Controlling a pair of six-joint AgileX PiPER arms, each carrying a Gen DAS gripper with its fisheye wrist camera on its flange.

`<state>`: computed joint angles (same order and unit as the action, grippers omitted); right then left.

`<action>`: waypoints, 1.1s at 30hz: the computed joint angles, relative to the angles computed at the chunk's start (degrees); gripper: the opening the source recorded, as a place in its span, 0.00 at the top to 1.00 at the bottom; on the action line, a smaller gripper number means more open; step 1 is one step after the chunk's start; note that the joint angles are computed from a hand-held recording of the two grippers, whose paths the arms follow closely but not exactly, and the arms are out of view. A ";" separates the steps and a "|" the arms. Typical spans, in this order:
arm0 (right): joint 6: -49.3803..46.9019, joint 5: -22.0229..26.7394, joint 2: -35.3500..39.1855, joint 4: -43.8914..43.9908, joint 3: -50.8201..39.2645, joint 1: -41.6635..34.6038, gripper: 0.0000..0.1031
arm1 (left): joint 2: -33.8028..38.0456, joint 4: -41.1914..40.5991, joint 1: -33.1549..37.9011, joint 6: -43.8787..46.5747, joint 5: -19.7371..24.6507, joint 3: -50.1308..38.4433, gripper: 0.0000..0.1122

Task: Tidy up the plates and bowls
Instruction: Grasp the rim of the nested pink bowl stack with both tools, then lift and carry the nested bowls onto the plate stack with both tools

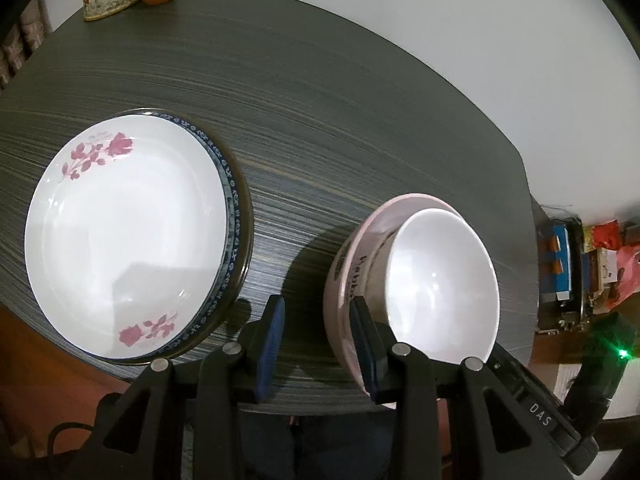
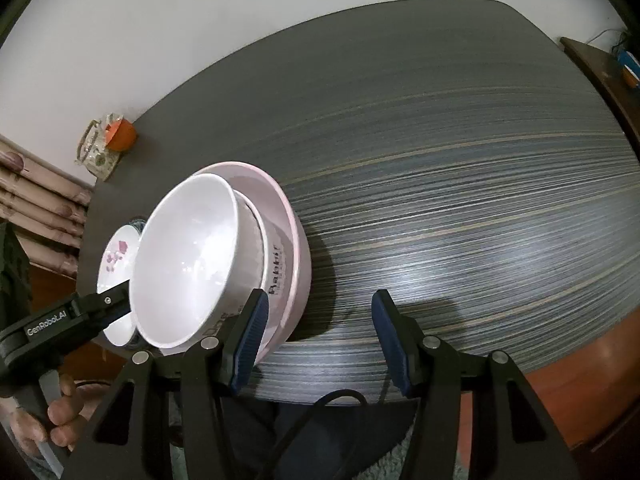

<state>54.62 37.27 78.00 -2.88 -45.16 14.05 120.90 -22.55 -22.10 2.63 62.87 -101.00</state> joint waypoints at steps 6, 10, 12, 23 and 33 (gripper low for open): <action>0.19 0.85 1.86 -0.83 -0.73 -0.16 0.51 | 1.82 0.76 -0.93 -1.57 0.01 -1.28 0.70; -1.02 0.35 3.03 0.13 -0.96 -0.69 0.53 | 3.00 1.22 -1.19 -2.11 0.54 -2.19 0.70; -1.94 0.30 3.81 0.66 -1.30 -1.19 0.54 | 3.44 1.25 -1.51 -2.46 0.60 -2.58 0.70; -4.72 0.74 6.24 2.97 -3.31 -2.62 0.58 | 3.12 2.83 -1.84 -1.70 -0.72 -1.81 0.71; -6.35 0.44 6.24 4.38 -3.59 -2.91 0.65 | 1.58 4.14 -3.04 -1.75 -3.56 0.73 0.71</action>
<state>48.26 37.71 84.25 1.50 -48.76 11.14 122.48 -18.41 -25.14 0.88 59.31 -100.28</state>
